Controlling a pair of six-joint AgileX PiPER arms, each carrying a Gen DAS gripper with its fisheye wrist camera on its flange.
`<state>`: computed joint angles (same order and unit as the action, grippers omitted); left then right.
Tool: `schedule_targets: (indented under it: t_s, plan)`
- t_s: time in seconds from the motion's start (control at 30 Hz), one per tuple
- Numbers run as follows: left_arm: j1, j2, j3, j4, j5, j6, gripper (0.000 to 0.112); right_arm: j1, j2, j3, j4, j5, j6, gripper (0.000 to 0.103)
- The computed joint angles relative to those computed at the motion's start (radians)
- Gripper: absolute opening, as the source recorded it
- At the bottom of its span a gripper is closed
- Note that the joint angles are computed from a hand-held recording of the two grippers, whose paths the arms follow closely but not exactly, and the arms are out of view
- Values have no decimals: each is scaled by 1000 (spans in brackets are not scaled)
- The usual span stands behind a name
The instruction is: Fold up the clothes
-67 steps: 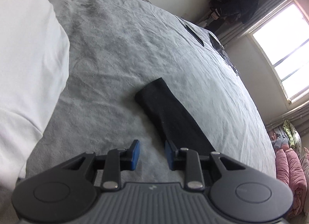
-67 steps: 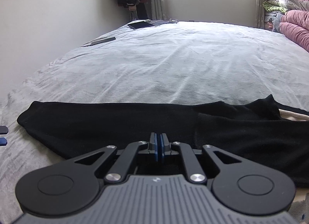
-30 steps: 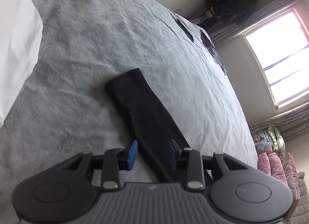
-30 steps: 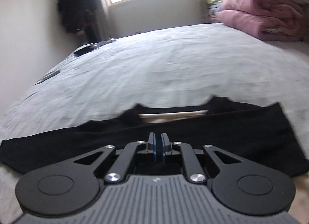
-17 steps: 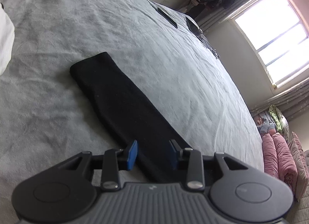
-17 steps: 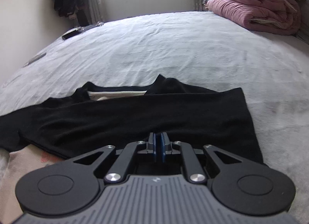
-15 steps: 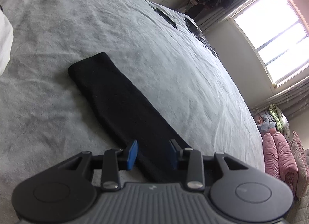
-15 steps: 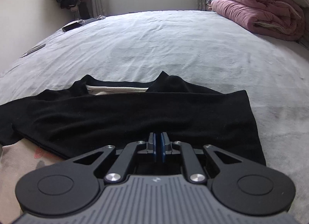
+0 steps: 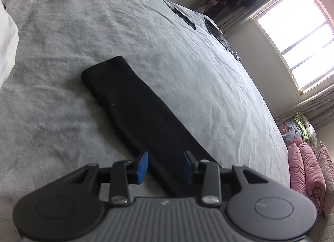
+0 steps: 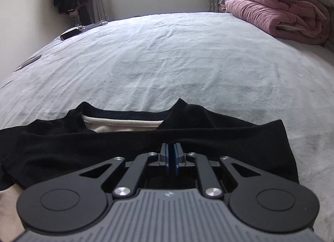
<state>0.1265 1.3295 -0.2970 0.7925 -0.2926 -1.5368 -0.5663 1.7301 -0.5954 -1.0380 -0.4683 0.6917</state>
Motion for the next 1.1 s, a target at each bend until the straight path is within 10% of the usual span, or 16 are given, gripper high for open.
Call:
schedule_targets:
  t_s: [0.27, 0.57, 0.9, 1.1]
  plan:
    - [81, 0, 8, 97, -31, -51, 39, 144, -25, 39, 362, 30, -212, 13]
    - [268, -8, 32, 134, -72, -26, 48, 256, -246, 306, 249, -113, -35, 13]
    - [424, 255, 54, -34, -411, 217, 51, 426, -381, 426, 223, -95, 76, 13]
    - [416, 386, 56, -185, -555, 370, 49, 296, -436, 440, 3, -111, 225, 13]
